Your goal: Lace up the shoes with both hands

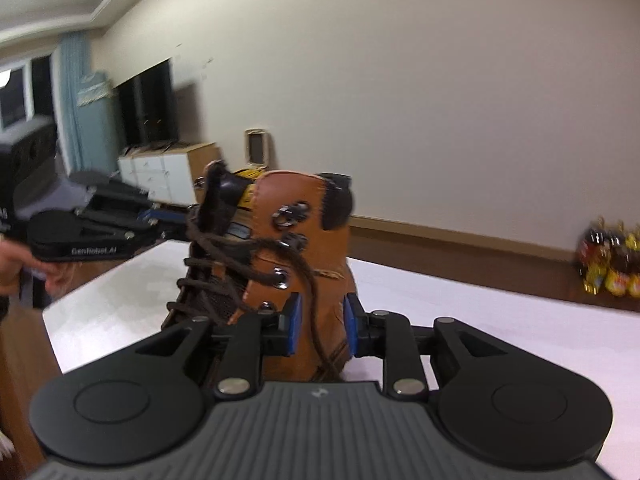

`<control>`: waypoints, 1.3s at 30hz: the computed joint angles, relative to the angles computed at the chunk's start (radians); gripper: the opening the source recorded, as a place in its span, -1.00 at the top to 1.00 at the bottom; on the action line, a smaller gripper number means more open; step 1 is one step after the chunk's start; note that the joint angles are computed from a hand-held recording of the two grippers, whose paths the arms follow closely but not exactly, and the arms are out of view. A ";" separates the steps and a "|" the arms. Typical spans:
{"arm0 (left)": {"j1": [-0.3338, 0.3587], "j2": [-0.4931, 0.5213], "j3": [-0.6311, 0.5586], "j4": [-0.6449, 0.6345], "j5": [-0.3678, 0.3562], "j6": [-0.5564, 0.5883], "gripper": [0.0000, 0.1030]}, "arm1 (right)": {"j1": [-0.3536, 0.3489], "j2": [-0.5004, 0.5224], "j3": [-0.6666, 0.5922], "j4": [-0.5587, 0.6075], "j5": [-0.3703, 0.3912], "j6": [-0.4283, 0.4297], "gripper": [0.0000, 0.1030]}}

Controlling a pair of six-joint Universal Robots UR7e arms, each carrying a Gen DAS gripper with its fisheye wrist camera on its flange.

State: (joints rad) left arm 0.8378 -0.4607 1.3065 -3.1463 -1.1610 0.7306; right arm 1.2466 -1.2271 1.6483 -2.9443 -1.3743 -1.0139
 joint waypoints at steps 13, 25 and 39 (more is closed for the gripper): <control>-0.005 -0.073 0.156 0.033 -0.075 -0.084 0.97 | -0.031 -0.085 0.017 0.211 -0.009 0.108 0.97; -0.021 -0.066 0.184 -0.015 -0.031 -0.103 0.96 | -0.125 -0.066 -0.089 0.640 0.386 0.455 0.96; -0.048 -0.035 0.145 0.005 0.064 -0.139 0.96 | -0.126 -0.004 -0.100 0.553 0.402 0.568 0.96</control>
